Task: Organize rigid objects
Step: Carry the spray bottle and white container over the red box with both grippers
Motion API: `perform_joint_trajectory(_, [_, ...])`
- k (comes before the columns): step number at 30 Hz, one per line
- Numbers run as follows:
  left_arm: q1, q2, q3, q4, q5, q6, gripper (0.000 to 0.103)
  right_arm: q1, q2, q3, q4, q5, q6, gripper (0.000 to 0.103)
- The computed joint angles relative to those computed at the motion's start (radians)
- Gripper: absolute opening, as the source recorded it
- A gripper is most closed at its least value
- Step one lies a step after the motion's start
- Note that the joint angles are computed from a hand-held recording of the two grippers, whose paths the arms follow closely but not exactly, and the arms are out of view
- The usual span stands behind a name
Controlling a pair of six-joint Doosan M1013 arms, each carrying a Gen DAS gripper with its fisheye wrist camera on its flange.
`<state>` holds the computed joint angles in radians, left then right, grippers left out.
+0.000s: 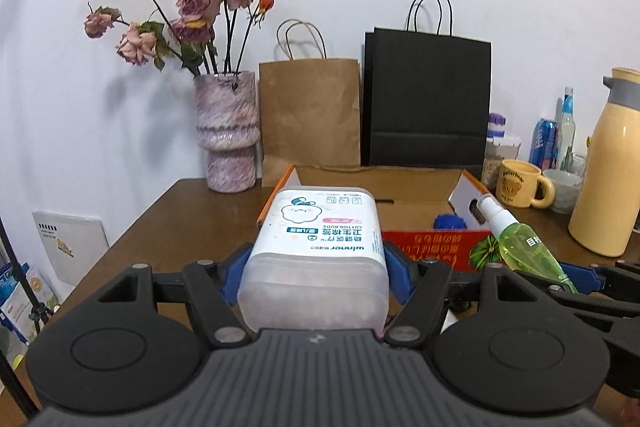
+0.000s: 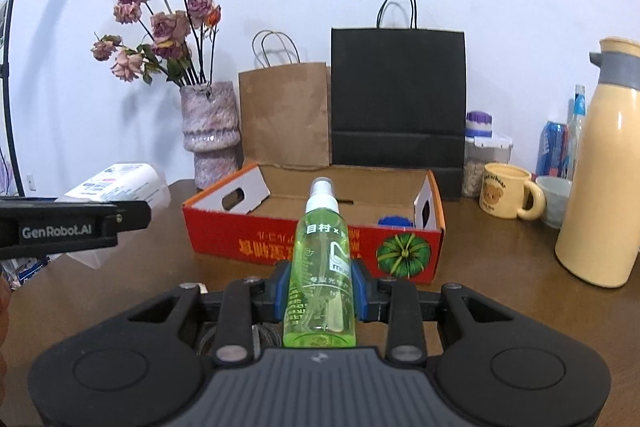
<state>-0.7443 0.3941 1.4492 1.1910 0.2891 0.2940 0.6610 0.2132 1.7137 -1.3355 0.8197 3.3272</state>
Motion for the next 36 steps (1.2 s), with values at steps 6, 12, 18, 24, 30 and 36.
perform_joint_trajectory(6, [-0.001,0.018,-0.043,-0.033,0.002,0.021,0.069,-0.015,0.002,-0.021,-0.019,0.006,-0.001,0.03])
perform_joint_trajectory(12, [-0.003,0.04,-0.084,-0.008,0.007,-0.022,0.069,-0.037,0.009,-0.039,-0.044,-0.004,0.014,0.03])
perform_joint_trajectory(18, [-0.004,0.069,-0.134,-0.017,0.021,-0.035,0.069,-0.06,0.021,-0.06,-0.058,-0.016,0.028,0.03])
perform_joint_trajectory(24, [-0.005,0.098,-0.181,-0.06,0.037,-0.005,0.069,-0.083,0.038,-0.083,-0.065,-0.032,0.021,0.03])
perform_joint_trajectory(30, [-0.005,0.126,-0.228,-0.07,0.043,-0.005,0.069,-0.108,0.054,-0.107,-0.064,-0.051,0.005,0.03])
perform_joint_trajectory(36, [-0.004,0.166,-0.29,-0.124,0.06,0.042,0.069,-0.134,0.075,-0.133,-0.044,-0.075,-0.01,0.03])
